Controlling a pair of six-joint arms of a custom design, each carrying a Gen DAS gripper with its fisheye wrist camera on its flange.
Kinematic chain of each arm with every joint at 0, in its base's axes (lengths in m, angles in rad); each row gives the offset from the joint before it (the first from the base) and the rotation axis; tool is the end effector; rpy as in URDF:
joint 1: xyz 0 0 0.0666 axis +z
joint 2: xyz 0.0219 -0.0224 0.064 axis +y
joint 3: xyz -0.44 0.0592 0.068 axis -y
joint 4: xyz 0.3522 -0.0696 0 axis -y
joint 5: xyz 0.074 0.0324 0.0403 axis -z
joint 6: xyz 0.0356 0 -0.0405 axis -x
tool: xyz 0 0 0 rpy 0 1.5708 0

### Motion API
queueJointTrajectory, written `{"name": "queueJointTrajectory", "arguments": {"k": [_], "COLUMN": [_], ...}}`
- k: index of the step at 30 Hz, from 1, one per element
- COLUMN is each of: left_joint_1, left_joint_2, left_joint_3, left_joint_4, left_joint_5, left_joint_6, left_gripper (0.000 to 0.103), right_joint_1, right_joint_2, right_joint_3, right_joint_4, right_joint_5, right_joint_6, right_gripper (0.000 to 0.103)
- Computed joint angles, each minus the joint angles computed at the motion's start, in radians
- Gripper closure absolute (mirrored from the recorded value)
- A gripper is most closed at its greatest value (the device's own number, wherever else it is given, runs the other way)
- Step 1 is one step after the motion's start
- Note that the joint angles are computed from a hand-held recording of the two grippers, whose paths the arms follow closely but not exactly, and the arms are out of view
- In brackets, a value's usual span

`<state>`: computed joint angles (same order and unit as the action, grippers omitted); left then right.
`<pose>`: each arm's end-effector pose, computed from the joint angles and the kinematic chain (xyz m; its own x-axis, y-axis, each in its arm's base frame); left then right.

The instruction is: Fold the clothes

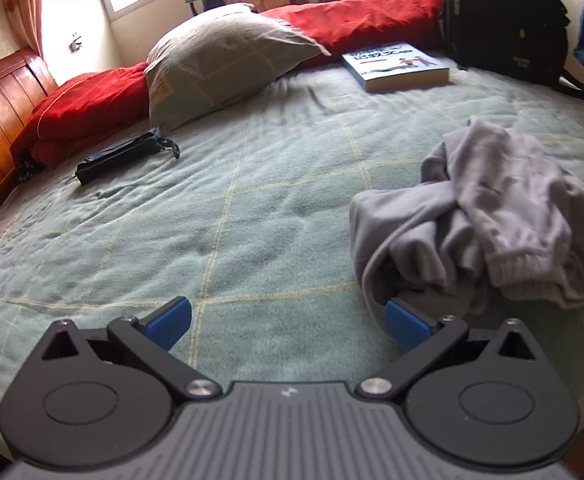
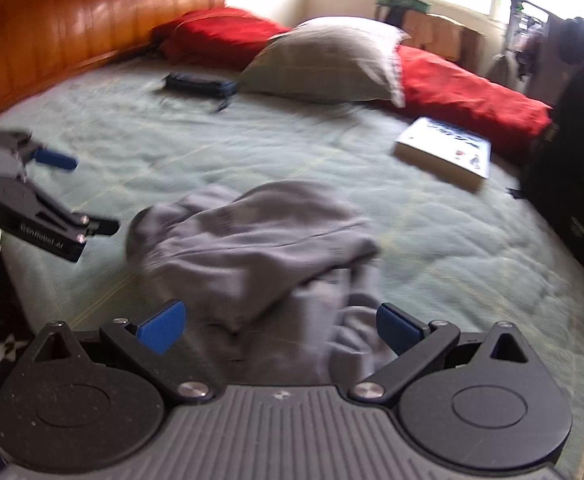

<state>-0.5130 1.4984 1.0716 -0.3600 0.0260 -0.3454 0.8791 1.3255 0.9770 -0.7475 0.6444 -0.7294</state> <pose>0.3964 -0.2248 0.3508 -0.4090 0.6188 -0.6706 0.6856 0.6934 0.2218 0.2456 0.2624 0.3625 -0.7166 -0.0299 -0.6969 0.0496 0.9944 -0.0937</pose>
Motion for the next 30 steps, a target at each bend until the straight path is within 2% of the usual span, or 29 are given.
{"name": "queueJointTrajectory", "arguments": {"k": [6,10,12,20,24,27,30], "left_joint_1": [0.003,-0.01,-0.019,-0.062,-0.085,-0.1,-0.113], "left_joint_2": [-0.016,-0.02,-0.021,-0.016,-0.012,-0.007,-0.002], "left_joint_3": [-0.026,-0.048,-0.056,-0.066,-0.063,-0.058,-0.053], "left_joint_4": [-0.027,-0.034,-0.033,-0.024,-0.024,-0.028,-0.035], "left_joint_5": [0.043,0.054,0.059,0.077,0.084,0.083,0.071], "left_joint_6": [-0.011,-0.017,-0.018,-0.017,-0.019,-0.019,-0.016], "left_gripper": [0.001,0.001,0.001,0.001,0.001,0.001,0.001], "right_joint_1": [0.012,0.0,-0.012,-0.071,-0.11,-0.126,-0.132], "right_joint_2": [0.139,0.194,0.186,0.032,-0.036,-0.034,0.018], "right_joint_3": [0.082,0.116,0.113,0.044,-0.006,-0.018,-0.001], "right_joint_4": [-0.042,-0.103,-0.116,-0.178,-0.137,-0.051,0.013], "right_joint_5": [0.007,0.052,0.073,0.155,0.114,0.052,0.024], "right_joint_6": [0.08,0.081,0.074,-0.039,-0.073,-0.033,0.02], "right_gripper": [0.0,0.0,0.0,0.0,0.0,0.0,0.0]}}
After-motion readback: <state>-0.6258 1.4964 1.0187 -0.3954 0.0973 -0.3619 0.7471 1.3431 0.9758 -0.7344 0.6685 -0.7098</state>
